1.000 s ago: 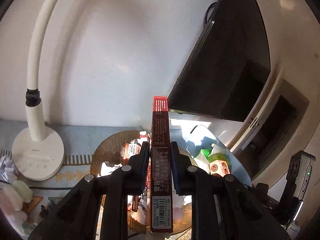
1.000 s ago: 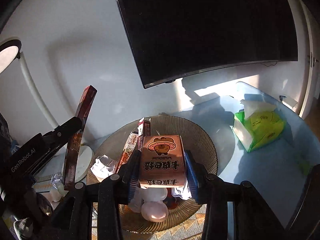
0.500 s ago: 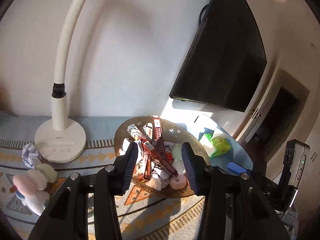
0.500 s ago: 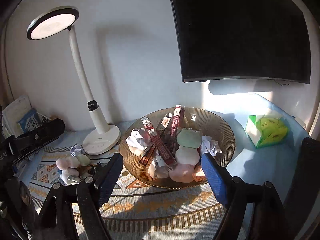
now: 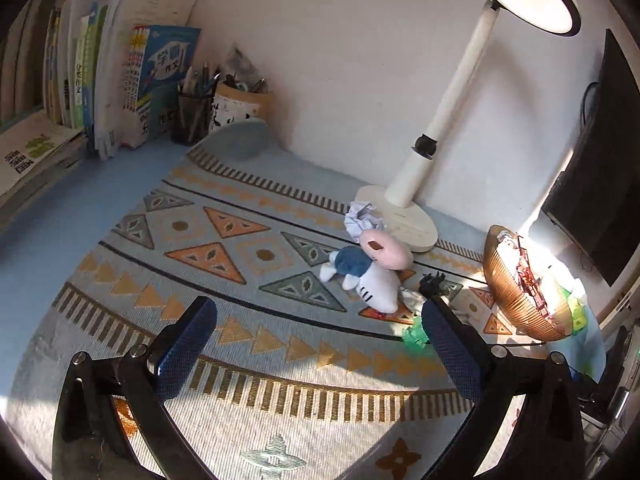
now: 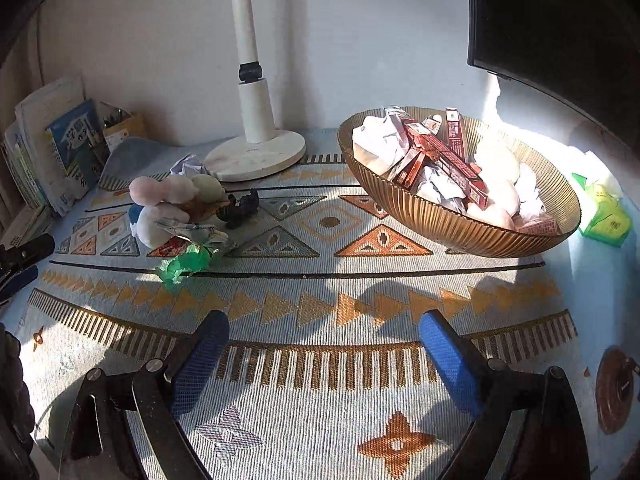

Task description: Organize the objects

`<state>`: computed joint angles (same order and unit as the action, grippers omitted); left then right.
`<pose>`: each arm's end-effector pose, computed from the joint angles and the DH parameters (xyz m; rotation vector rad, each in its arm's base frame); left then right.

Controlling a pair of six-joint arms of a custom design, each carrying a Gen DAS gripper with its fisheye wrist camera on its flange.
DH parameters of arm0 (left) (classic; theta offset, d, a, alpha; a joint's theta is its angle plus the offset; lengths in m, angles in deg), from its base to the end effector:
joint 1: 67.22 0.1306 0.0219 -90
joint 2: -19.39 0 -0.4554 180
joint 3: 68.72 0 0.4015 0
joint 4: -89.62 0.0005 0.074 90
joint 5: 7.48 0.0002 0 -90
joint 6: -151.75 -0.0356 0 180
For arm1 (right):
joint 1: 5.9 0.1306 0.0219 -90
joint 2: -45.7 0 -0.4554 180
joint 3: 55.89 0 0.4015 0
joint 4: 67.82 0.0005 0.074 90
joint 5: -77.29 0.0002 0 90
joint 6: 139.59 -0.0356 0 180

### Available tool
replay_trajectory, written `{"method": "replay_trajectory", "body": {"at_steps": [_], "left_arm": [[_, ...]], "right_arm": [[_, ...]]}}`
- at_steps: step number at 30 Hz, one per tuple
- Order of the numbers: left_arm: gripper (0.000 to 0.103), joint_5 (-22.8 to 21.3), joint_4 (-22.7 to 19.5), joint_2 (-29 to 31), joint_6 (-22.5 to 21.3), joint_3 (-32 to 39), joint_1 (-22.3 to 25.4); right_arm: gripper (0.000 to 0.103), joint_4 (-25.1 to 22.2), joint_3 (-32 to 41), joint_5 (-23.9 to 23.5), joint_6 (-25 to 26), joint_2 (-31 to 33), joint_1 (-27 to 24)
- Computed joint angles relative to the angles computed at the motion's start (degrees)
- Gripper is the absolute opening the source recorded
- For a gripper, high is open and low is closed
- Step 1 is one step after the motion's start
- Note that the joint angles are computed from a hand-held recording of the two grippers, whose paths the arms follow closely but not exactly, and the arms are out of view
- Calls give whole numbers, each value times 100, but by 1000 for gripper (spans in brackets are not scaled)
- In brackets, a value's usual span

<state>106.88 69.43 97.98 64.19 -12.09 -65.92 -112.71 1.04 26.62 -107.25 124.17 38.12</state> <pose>0.3832 -0.0065 0.3553 0.1429 2.2720 -0.4991 0.2639 0.2230 0.3363 0.4545 2.3198 -0.1506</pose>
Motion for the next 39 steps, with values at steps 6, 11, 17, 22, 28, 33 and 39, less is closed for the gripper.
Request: {"method": "replay_trajectory", "body": {"at_steps": [6,11,17,22,28,33,39], "left_arm": [[102,-296,-52,436,-406,22,-78],[102,-768,-655,858,-606,287,-347],[102,-1654,-668,838,-880,212,-743],[103,-1893,-717,833,-932,223,-823],[103,-1902,-744,828,-941,248,-814],[103,-1905,-728,833,-940,238,-827],[103,-1903,-711,839,-937,229,-840]], "right_arm": [[96,-158,18,62,-184,108,2],[96,-230,81,-176,-120,209,-96],[96,-399,155,-99,-160,310,-57],[96,-478,233,-413,-24,457,-167],[96,-492,220,-844,-90,504,-392],[98,-452,201,-903,-88,487,-435],[100,-448,197,-928,-107,480,-453]]}}
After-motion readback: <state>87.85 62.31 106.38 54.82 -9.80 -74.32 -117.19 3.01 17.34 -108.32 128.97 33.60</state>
